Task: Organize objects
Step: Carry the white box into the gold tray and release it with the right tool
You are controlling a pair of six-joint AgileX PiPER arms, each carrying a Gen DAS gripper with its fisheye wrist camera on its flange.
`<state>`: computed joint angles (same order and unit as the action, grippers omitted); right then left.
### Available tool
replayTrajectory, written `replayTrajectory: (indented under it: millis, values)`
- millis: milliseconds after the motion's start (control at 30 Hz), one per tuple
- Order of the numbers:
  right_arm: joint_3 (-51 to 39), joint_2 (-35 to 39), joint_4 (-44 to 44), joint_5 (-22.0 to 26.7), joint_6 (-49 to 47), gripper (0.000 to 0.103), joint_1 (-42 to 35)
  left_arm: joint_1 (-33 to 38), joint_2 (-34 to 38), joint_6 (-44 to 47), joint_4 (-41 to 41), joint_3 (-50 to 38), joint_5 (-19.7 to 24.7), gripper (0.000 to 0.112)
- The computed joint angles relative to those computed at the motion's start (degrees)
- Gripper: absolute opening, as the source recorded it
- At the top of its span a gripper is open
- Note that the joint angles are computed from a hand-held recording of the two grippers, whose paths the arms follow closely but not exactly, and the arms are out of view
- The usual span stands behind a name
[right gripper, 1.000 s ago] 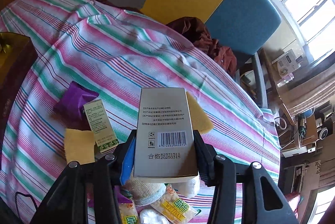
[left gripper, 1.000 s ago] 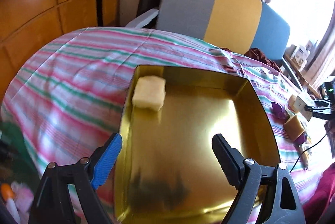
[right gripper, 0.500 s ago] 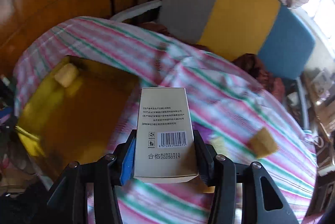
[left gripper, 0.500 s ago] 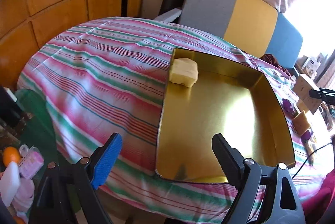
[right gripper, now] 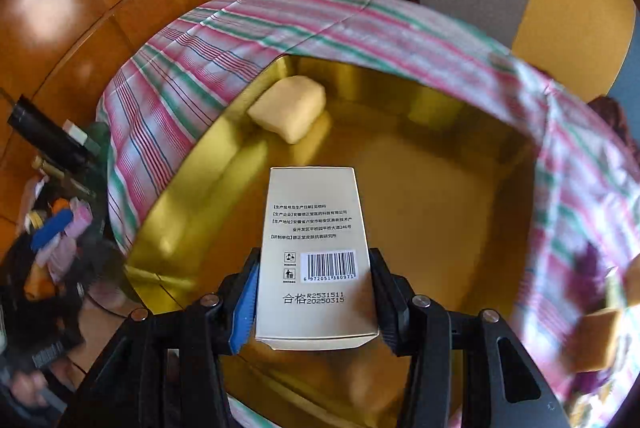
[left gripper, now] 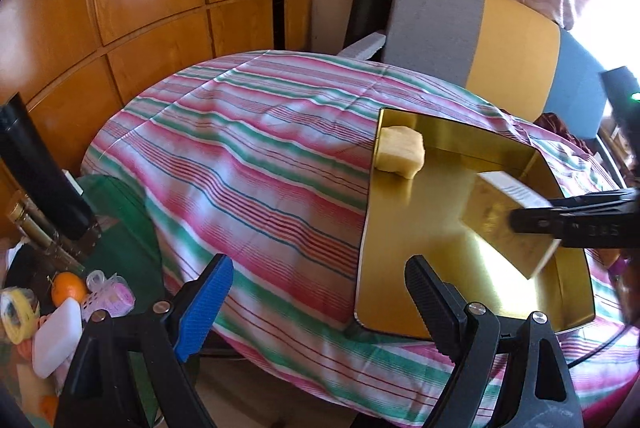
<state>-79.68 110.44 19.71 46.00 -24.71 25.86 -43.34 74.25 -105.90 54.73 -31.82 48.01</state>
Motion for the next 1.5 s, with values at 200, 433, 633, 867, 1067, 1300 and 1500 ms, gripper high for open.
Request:
replayTrajectory:
  millis: [200,433,633,867,1067,1300,1500]
  values:
    - [-6.1,5.8,-0.2,1.0,10.1,0.05,3.6,0.7,-0.2,-1.5,0.3,1.1,0.3,0.088]
    - [-12.8,10.3,-5.2,0.9,24.1,0.05,6.3,2.2,-0.3,-2.6,0.6,2.1,-0.9,0.088]
    - [-18.9,14.9,-6.4,2.6,31.0,0.051,8.2,4.0,-0.3,-2.6,0.6,3.0,-2.6,0.088]
    - [-18.3,16.2,5.2,2.9,24.6,0.069,6.1,4.9,-1.2,-3.1,1.0,3.9,-2.9,0.088]
    - [-9.7,11.8,19.1,2.0,12.0,0.074,1.3,4.1,-1.4,-3.8,1.3,3.7,-1.7,0.088]
    - [6.0,0.1,22.9,-2.5,-2.6,0.074,-4.4,1.9,-1.0,-4.6,2.1,2.9,0.4,0.088]
    - [20.5,-13.0,24.6,-7.1,-18.5,0.074,-12.9,-1.0,0.8,-3.9,3.1,0.3,0.1,0.088]
